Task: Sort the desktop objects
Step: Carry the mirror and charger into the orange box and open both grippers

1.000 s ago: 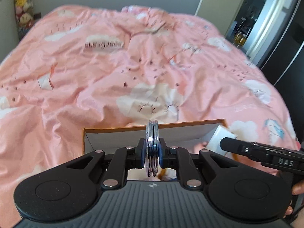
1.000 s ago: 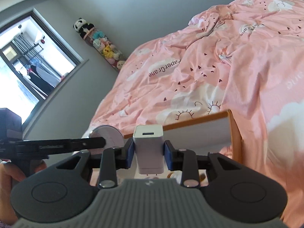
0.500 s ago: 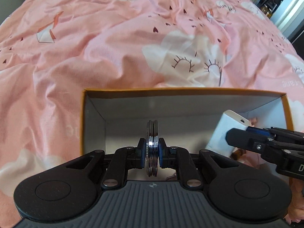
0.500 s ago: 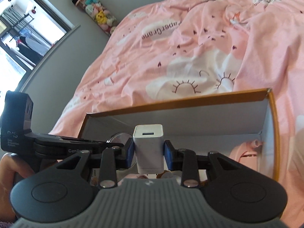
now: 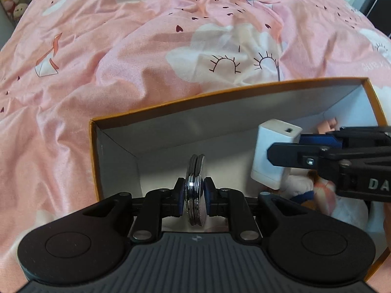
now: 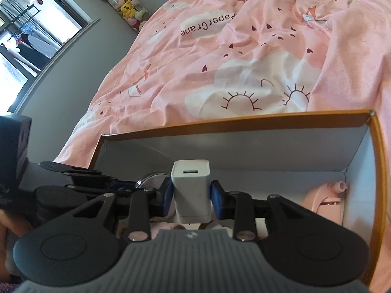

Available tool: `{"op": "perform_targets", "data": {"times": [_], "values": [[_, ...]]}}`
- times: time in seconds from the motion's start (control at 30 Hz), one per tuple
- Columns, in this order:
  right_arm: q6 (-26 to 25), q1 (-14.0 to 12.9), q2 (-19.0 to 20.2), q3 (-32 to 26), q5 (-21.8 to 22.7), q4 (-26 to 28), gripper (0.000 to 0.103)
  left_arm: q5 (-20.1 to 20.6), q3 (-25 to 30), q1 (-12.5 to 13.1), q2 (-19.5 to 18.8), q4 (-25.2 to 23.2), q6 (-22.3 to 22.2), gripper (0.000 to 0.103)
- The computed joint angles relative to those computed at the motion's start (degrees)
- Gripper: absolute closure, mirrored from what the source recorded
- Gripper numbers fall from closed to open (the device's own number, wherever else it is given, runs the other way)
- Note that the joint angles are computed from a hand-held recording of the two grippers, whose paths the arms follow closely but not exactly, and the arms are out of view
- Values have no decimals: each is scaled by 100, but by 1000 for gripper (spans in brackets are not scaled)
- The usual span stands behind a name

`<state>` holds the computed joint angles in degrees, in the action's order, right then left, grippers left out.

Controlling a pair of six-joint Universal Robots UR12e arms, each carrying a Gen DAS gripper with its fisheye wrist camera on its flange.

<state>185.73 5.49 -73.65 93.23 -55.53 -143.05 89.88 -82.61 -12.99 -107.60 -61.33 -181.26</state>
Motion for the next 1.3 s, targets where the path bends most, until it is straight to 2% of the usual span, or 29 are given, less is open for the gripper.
{"op": "perform_targets", "data": {"times": [0.13,0.3,0.47,0.5,0.53,0.6,0.77,0.9,1.0,1.17,1.3], "values": [[-47,61,64,-96,-10,171,68,207,-24,-44,24,119,114,84],[-86,129,167,-246,-6,435,68,245,-30,-48,34,118,221,84],[-46,141,227,-312,51,579,68,451,-160,-95,96,437,447,84],[-50,144,241,-328,54,618,68,482,-177,-101,111,491,462,82],[-57,148,255,-344,56,657,68,519,-193,-105,124,552,464,75],[-83,159,278,-375,64,739,68,556,-237,-100,160,699,464,74],[-108,199,329,-460,97,914,68,263,-437,-1,358,1165,292,74],[-198,263,392,-622,-66,1256,68,274,-689,55,587,1677,26,74],[-236,286,458,-717,-1,1447,68,253,-840,132,739,1930,-209,74],[-327,330,545,-792,163,1562,68,-127,-1033,380,947,1991,-776,74],[-323,367,550,-819,93,1560,69,102,-1124,395,1006,1976,-796,74]]}}
